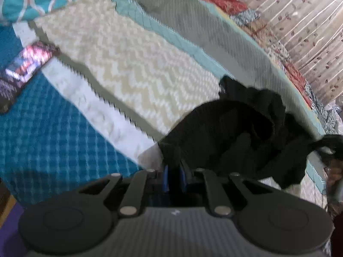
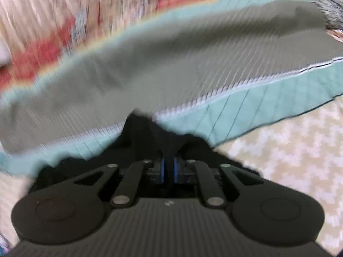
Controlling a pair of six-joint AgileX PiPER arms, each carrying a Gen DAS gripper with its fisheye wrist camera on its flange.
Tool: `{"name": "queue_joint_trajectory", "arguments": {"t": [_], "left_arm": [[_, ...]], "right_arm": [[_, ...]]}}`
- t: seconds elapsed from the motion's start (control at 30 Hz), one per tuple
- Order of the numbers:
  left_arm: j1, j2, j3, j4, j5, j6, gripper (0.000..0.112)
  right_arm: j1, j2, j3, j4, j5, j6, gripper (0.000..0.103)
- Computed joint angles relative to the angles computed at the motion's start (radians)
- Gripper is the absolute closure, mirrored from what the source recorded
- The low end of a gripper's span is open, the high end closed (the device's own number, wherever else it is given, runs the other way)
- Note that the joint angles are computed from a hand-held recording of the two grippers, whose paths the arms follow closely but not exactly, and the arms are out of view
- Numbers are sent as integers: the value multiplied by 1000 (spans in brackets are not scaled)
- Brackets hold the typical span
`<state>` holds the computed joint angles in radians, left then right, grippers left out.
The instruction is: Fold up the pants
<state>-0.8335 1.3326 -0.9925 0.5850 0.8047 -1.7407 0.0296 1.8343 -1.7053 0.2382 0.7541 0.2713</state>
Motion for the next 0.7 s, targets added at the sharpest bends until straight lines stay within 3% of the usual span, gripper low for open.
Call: {"name": "queue_joint_trajectory", "arguments": {"t": [0.13,0.23,0.3,0.4,0.5,0.57,0.6,0.67,0.7], "left_arm": [[-20,-14,24,29,-24,-53,101],[4,-52,64,8,-93,-68,102],[22,-67,85,-27,-126,-60,102],[30,-72,100,-78,-139,-31,102],[13,-78,115,-97,-136,-19,101],[-7,-80,110,-117,-103,11,99],[-22,-85,103,-119,-73,26,92],[-73,-109,84,-69,12,9,86],[-109,-123,69,-24,74,-9,85]], "right_arm": [[-156,-237,147,276,6,-203,93],[-239,-500,353,424,-54,-375,93],[-342,-680,505,523,-43,-502,93],[-518,-822,636,478,84,-536,93],[-711,-876,757,394,282,-575,92],[-825,-916,837,394,369,-642,91],[-859,-930,857,390,398,-673,90],[-892,-967,862,370,421,-702,68],[-901,-978,853,366,415,-719,62]]}}
